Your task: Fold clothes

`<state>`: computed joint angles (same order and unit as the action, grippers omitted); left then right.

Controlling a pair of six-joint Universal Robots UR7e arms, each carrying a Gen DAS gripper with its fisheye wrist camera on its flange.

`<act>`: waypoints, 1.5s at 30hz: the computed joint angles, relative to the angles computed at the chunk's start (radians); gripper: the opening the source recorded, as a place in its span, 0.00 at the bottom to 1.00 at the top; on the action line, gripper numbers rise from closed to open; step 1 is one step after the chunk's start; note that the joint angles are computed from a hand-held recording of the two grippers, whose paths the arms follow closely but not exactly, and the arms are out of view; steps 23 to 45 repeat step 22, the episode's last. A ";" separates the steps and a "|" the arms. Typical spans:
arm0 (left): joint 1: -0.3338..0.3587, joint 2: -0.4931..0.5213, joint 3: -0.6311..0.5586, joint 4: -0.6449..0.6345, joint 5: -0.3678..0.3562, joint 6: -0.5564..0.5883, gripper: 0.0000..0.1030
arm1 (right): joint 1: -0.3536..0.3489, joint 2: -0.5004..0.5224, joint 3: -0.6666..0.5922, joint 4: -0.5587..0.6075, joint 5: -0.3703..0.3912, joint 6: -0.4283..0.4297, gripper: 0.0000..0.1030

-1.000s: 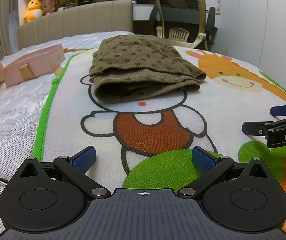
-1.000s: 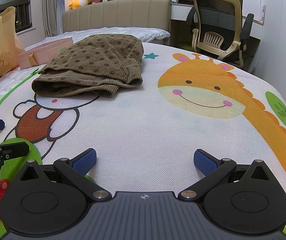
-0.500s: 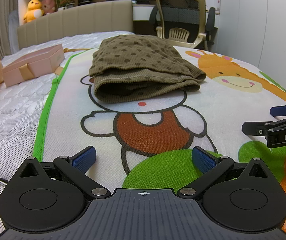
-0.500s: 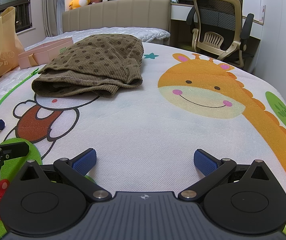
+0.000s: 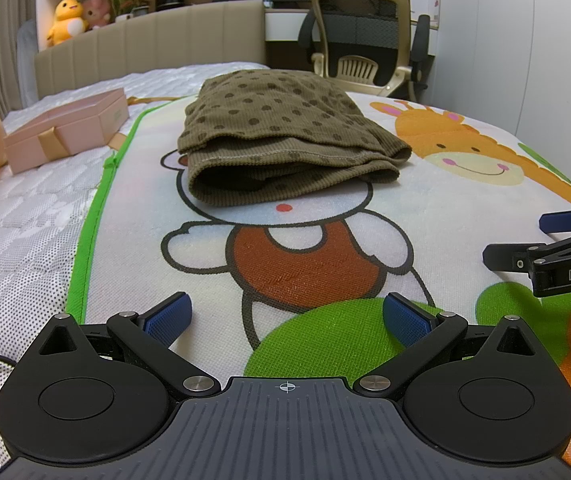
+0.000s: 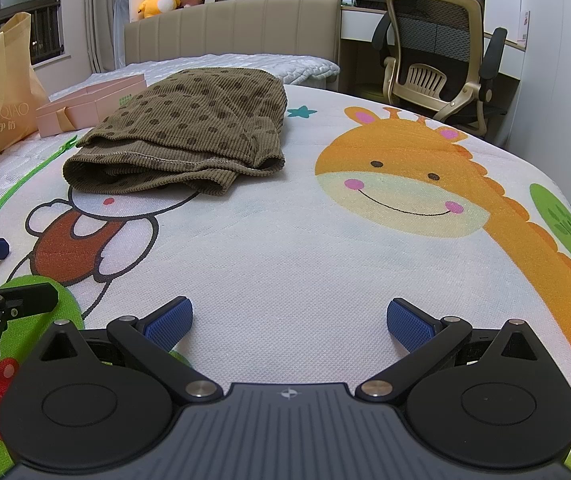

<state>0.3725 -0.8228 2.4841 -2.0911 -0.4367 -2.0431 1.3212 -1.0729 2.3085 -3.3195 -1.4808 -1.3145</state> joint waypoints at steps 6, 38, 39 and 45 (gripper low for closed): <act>-0.002 0.000 -0.001 0.005 -0.002 -0.004 1.00 | -0.001 -0.001 -0.001 0.001 0.001 0.000 1.00; -0.006 -0.002 0.001 0.013 0.000 -0.022 1.00 | 0.001 0.001 -0.001 0.000 0.000 0.002 1.00; -0.006 -0.002 0.001 0.013 0.000 -0.022 1.00 | 0.001 0.001 -0.001 0.000 0.000 0.002 1.00; -0.006 -0.002 0.001 0.013 0.000 -0.022 1.00 | 0.001 0.001 -0.001 0.000 0.000 0.002 1.00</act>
